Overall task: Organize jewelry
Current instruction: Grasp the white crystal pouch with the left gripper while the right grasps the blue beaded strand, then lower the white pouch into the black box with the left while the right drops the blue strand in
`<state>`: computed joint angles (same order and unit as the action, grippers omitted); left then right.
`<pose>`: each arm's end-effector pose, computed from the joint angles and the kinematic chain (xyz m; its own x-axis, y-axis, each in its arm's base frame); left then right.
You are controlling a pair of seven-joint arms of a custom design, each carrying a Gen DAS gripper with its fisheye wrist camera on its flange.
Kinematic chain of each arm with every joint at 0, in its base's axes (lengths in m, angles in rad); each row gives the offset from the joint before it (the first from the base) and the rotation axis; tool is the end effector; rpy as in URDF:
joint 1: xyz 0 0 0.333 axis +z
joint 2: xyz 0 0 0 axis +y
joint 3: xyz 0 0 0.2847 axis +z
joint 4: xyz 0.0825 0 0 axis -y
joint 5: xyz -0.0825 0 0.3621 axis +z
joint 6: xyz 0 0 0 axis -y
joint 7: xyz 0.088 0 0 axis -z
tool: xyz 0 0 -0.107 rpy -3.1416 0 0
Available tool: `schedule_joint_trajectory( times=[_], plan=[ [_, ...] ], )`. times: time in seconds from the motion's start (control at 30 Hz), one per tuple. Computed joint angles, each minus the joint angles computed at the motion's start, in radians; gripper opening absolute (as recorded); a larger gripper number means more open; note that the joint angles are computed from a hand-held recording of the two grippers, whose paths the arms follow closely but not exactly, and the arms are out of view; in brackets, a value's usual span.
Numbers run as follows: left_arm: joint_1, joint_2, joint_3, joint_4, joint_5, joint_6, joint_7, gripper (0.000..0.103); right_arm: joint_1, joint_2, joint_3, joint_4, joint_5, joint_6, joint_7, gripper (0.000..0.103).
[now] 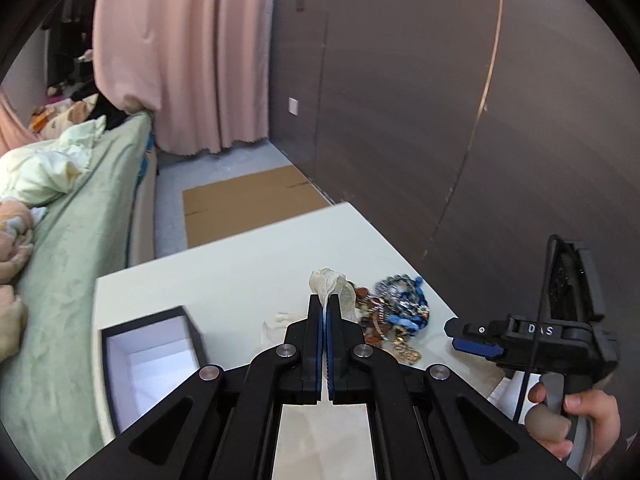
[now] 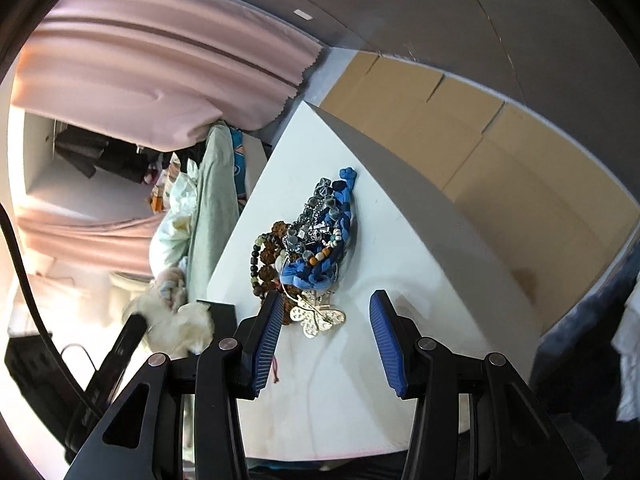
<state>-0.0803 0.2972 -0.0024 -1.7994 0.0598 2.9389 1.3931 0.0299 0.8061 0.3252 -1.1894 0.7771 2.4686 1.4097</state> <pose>0.6527 -0.0578 0.4650 0.0058 -0.9967 0.0814 -0.6673 -0.0645 -0.7420 0.7297 0.1853 0.3600 0.0258 -0.6484 -0.7609 -0.9249 0.2733 -0.2642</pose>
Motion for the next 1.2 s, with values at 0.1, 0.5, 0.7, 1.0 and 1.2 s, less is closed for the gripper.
schedule_joint_trajectory(
  times=[0.1,0.5,0.7,1.0,1.2],
  plan=[
    [0.0,-0.042,0.019,-0.047,0.016,0.02,-0.03,0.0,0.008,0.038,0.006,0.051,0.005,-0.02,0.036,0.048],
    [0.065,-0.204,0.018,-0.223,0.107,0.08,-0.117,0.0,0.07,0.21,-0.016,0.322,-0.098,-0.09,0.232,0.017],
    [0.118,-0.261,-0.008,-0.288,0.119,0.112,-0.142,0.0,0.057,0.125,0.006,0.21,-0.1,-0.028,0.176,0.011],
    [0.168,-0.288,-0.04,-0.327,-0.012,0.137,-0.048,0.0,0.066,0.036,0.019,0.174,-0.085,-0.026,0.092,0.01],
    [0.186,-0.3,-0.044,-0.343,-0.082,0.151,0.013,0.0,0.084,0.003,0.021,0.183,-0.07,-0.046,0.051,0.01]
  ],
)
